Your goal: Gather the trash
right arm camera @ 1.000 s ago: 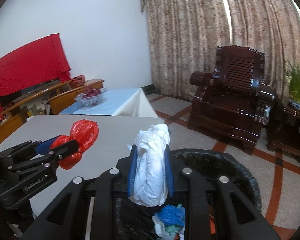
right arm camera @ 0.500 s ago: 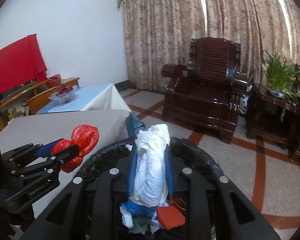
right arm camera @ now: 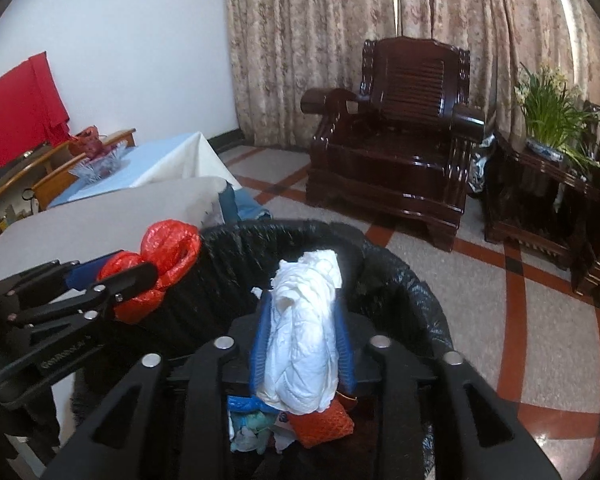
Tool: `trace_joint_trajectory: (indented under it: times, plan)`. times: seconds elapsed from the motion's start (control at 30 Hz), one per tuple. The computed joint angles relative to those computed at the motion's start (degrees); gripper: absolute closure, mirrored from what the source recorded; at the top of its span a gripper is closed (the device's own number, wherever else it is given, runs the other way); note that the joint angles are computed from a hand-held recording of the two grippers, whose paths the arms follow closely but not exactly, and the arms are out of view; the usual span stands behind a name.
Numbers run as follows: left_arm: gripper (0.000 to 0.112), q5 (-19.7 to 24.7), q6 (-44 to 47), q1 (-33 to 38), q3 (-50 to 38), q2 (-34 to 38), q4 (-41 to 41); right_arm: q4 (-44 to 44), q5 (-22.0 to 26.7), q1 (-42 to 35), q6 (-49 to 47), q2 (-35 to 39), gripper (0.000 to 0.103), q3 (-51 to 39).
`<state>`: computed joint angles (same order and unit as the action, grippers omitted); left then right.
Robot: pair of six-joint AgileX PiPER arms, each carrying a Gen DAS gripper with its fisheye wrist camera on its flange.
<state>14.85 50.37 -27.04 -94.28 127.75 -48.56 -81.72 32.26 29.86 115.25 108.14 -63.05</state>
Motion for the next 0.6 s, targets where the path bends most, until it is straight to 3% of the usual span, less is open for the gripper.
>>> trace_joint_trajectory:
  times: [0.03, 0.2, 0.23, 0.27, 0.37, 0.5, 0.6]
  plan:
    - [0.062, 0.4, -0.2, 0.1, -0.6, 0.4, 0.1, 0.4, 0.1, -0.1, -0.2, 0.3, 0.067, 0.1]
    - [0.042, 0.2, 6.0, 1.1, 0.1, 0.3, -5.6, -0.2, 2.5, 0.7, 2.3, -0.3, 0.034, 2.1]
    - [0.036, -0.2, 8.0, 1.4, 0.7, -0.1, -7.5, 0.0, 3.5, 1.0, 2.4, -0.4, 0.020, 2.3]
    - [0.034, -0.3, 9.0, 1.6, 1.0, -0.4, -8.5, 0.1, 4.6, 1.5, 2.6, -0.7, 0.013, 2.5]
    - [0.024, -0.9, 11.3, 2.5, 2.3, -1.9, -11.1, 0.4, 4.2, 1.1, 2.1, -1.7, 0.006, 3.0]
    - [0.020, -1.3, 9.6, 3.3, 3.6, -4.0, -9.5, 0.5, 3.7, 1.5, 2.6, -3.7, 0.006, 3.6]
    - [0.018, -1.7, 13.0, 4.4, 6.0, -6.5, -12.9, 0.4, 2.8, 1.8, 2.4, -5.5, 0.006, 3.8]
